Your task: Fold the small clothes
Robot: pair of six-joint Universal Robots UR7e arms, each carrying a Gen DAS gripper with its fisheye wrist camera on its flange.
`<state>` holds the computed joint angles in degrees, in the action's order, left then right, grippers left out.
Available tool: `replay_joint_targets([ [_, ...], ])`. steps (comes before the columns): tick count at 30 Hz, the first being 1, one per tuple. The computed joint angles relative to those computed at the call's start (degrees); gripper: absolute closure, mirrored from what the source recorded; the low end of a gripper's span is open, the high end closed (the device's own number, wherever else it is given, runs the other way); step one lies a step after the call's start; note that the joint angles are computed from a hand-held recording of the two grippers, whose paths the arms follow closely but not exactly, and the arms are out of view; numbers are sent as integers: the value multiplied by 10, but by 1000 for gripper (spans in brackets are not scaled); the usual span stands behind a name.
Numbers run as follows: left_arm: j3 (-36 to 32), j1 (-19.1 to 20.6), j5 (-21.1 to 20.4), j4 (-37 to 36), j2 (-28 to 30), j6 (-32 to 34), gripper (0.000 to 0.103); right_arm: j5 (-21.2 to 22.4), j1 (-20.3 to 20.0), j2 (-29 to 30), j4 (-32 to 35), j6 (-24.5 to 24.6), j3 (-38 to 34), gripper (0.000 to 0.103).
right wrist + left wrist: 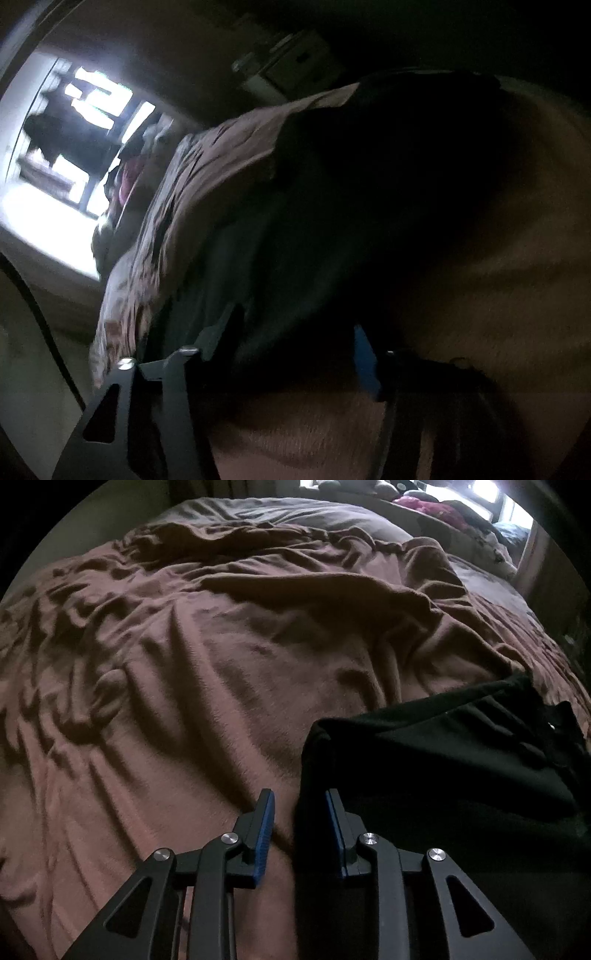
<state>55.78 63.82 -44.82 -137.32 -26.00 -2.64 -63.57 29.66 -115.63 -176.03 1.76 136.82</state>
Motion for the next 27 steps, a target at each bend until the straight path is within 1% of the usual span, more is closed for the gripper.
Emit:
replay_joint_targets([
  [1, 13, -2, -4, -16, -7, 4, 73, 6, -9, 2, -14, 19, 2, 60],
  [4, 37, -7, -11, -40, -23, -4, 72, 30, -38, 10, -68, 81, 16, 62],
  [5, 48, -10, -11, -49, -29, -4, 72, 31, -43, 12, -85, 96, 20, 64],
  [6, 55, -13, -8, -55, -33, -2, 71, 25, -45, 14, -101, 107, 24, 65],
  [7, 63, -16, -6, -61, -37, 1, 71, 27, -50, 14, -118, 105, 31, 67],
  [9, 84, -22, -7, -68, -49, 0, 71, 6, -47, 14, -151, 112, 41, 77],
  [10, 93, -25, -10, -71, -54, 0, 70, 1, -45, 13, -159, 104, 42, 87],
  [11, 105, -28, -13, -75, -61, 4, 70, -2, -38, 11, -163, 95, 46, 93],
  [12, 114, -31, -15, -80, -65, 9, 68, 9, -37, 6, -160, 80, 46, 95],
  [13, 125, -35, -16, -88, -70, 17, 63, 11, -28, 2, -163, 66, 49, 97],
  [15, 144, -42, -22, -105, -79, 31, 56, 24, -23, -16, -167, 40, 58, 98],
  [16, 150, -44, -26, -108, -83, 33, 54, 25, -10, -28, -163, 22, 59, 99],
  [18, 162, -50, -36, -114, -90, 36, 54, 28, 6, -43, -153, 2, 59, 99],
  [20, 171, -55, -44, -120, -96, 40, 52, 25, 32, -57, -141, -15, 58, 99],
  [22, 182, -59, -53, -124, -102, 39, 45, 20, 60, -66, -135, -29, 56, 99],
  [24, 193, -63, -69, -126, -110, 33, 44, 18, 85, -76, -127, -45, 58, 99],
  [27, 212, -70, -80, -134, -121, 32, 44, 4, 131, -80, -122, -61, 58, 99],
])
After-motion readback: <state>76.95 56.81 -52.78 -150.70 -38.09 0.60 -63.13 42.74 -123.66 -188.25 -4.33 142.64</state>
